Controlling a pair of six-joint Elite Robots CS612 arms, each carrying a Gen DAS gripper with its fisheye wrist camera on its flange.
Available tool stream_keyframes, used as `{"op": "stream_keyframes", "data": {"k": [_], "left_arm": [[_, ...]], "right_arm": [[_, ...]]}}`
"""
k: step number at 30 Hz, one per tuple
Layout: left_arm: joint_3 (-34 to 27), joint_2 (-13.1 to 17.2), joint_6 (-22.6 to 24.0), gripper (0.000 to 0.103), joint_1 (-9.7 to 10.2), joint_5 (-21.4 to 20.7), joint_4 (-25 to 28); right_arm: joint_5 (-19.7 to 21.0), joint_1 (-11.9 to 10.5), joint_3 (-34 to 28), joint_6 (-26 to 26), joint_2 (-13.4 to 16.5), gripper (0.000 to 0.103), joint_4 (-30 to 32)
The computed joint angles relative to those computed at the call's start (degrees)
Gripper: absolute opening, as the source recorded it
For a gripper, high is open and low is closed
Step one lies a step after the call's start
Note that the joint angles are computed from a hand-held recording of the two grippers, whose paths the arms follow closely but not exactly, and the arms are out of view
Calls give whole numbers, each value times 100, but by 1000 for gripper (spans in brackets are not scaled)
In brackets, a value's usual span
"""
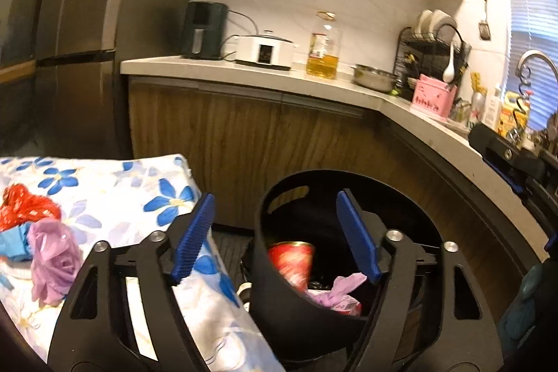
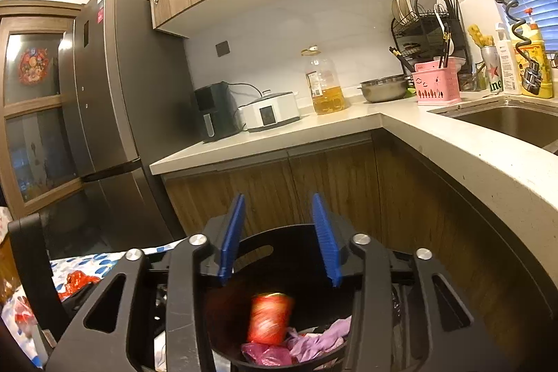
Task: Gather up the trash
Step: 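Move both open grippers back to the trash on the table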
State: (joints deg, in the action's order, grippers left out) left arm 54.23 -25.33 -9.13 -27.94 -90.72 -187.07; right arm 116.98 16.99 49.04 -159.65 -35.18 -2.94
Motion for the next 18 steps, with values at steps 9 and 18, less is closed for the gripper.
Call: {"op": "stream_keyframes", "data": {"k": [9,18], "left_arm": [[804,-375,-210,83,97,486,-591],[1721,-785,-377,86,188,1120,-1235]], "right_arm": [[146,149,130,-183,-52,60,-103],[220,323,231,-249,-96,64,-136]]}}
